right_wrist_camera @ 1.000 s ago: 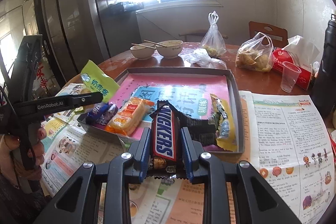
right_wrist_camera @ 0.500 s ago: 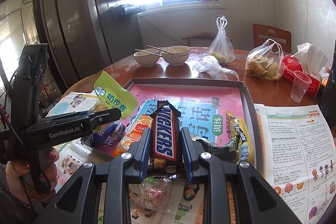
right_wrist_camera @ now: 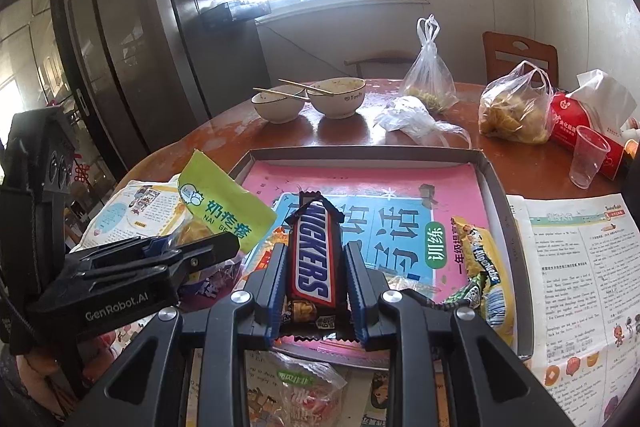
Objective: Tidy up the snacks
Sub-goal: 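Lower the Snickers bar into the tray and open the right tool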
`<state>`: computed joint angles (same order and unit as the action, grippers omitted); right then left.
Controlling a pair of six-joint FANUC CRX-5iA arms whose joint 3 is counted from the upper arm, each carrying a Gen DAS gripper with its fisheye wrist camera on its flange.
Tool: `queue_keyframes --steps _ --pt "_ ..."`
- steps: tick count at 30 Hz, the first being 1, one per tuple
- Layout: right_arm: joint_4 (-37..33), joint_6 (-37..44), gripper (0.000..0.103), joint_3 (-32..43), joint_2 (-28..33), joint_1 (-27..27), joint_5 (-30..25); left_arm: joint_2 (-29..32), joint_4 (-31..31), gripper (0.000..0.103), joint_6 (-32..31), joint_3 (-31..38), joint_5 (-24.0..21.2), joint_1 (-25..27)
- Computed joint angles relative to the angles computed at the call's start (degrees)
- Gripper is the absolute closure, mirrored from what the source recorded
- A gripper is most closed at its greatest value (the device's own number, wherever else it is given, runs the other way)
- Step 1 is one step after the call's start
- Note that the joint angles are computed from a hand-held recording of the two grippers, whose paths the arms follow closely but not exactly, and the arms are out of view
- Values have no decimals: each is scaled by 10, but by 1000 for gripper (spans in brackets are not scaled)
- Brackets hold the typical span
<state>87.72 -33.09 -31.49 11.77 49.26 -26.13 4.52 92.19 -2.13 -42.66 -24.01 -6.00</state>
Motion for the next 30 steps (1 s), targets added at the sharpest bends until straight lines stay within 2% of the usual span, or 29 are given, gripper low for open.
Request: queue_keyframes --steps 3,22,30 --pt "-2 2 74 4 4 -3 5 -2 4 69 -3 -1 12 -8" --pt "-77 66 74 23 29 -5 31 -1 -75 69 47 7 35 -7" --pt "-68 64 74 21 36 -5 34 -5 -52 69 22 1 41 -14"
